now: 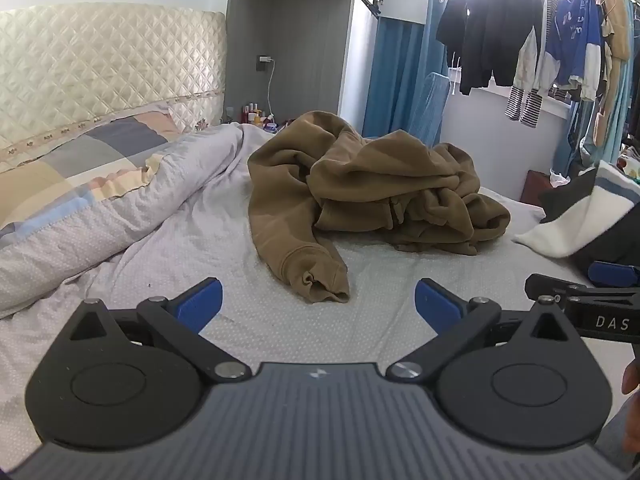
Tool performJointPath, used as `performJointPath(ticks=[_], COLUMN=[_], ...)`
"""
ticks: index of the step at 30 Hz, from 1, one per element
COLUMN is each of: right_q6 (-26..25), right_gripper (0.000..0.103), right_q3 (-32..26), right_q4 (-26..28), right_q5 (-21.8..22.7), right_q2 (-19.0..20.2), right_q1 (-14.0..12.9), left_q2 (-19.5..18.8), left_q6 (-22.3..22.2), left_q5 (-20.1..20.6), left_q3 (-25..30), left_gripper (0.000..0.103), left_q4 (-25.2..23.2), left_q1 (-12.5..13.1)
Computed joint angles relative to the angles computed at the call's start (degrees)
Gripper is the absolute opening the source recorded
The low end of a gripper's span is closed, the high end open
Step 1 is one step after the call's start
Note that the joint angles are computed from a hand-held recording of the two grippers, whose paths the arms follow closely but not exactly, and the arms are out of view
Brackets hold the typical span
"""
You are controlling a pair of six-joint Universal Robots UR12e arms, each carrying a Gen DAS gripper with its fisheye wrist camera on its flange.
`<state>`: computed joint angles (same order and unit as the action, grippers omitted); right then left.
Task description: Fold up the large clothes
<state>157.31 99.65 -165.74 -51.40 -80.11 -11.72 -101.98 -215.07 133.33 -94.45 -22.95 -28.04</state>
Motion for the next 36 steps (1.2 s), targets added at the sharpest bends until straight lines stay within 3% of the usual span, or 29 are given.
performJointPath(ticks=[36], right_q6=[1.54], right_gripper=[0.103], right_q3=[0.80], right_q4=[-1.29], right_q5=[-2.39], right_q2=[-0.19], right_q1=[0.14], left_q2=[-0.36], left_q6=[0.26], left_q5=[-3.41], left_q3=[-1.15], left_gripper=[0.103], left_q4=[2.42], left_q1=[0.53])
